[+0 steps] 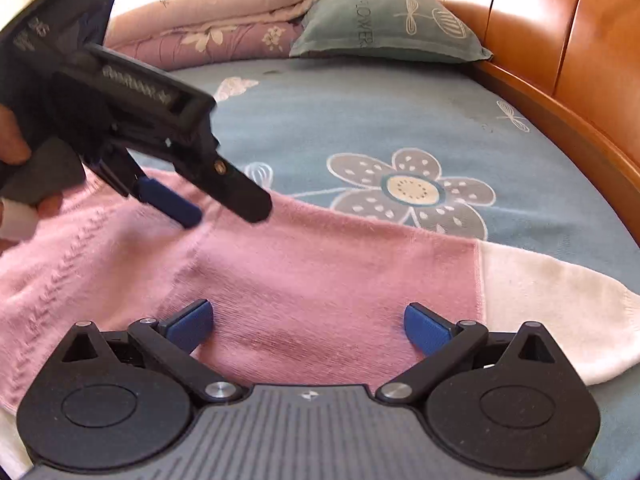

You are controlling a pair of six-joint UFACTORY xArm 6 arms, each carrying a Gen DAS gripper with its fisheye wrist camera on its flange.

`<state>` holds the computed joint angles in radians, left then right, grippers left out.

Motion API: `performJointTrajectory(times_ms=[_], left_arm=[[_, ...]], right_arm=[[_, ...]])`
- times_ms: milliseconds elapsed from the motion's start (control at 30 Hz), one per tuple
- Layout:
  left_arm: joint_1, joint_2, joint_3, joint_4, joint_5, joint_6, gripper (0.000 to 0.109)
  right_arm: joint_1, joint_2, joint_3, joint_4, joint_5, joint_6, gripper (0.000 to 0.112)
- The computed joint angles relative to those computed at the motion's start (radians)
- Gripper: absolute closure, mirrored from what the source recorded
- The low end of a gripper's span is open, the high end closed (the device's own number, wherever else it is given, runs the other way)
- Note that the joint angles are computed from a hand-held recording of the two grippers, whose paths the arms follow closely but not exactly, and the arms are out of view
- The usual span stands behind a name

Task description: Fold clothes

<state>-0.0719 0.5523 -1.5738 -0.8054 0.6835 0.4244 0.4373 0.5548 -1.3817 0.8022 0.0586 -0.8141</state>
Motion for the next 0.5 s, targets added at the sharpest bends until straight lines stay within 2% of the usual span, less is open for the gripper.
performJointTrajectory(times_ms=[133, 200, 267, 300, 333, 400, 500], left_arm=[[0.011, 0.023, -0.032, -0.002, 0.01, 0.01, 0.017], [0.017, 0.027, -0.032, -0.034, 0.011, 0.017, 0.017], [0.021, 0.026, -0.027, -0.057, 0.011, 0.023, 0.017], [0.021, 0.025, -0.029, -0.053, 0.014, 0.019, 0.016], [0.021, 0.024, -0.033, -0.041, 0.021, 0.005, 0.017], [0.02, 0.021, -0.041, -0.023, 0.034, -0.008, 0.017], [0.013, 0.014, -0.031, 0.025, 0.029, 0.005, 0.017]], right_arm=[[-0.083, -0.001, 0.0, 0.04, 0.024, -0.047, 0.009], [-0.135, 0.004, -0.017, -0.029, 0.058, -0.007, 0.009], [-0.184, 0.009, -0.032, -0.151, 0.086, 0.105, 0.009], [-0.204, 0.012, -0.048, -0.154, 0.108, 0.116, 0.009], [-0.223, 0.012, -0.072, -0.115, 0.153, 0.102, 0.009], [-0.234, 0.007, -0.088, -0.019, 0.18, 0.06, 0.009], [-0.238, 0.024, -0.118, -0.01, 0.188, 0.071, 0.009]])
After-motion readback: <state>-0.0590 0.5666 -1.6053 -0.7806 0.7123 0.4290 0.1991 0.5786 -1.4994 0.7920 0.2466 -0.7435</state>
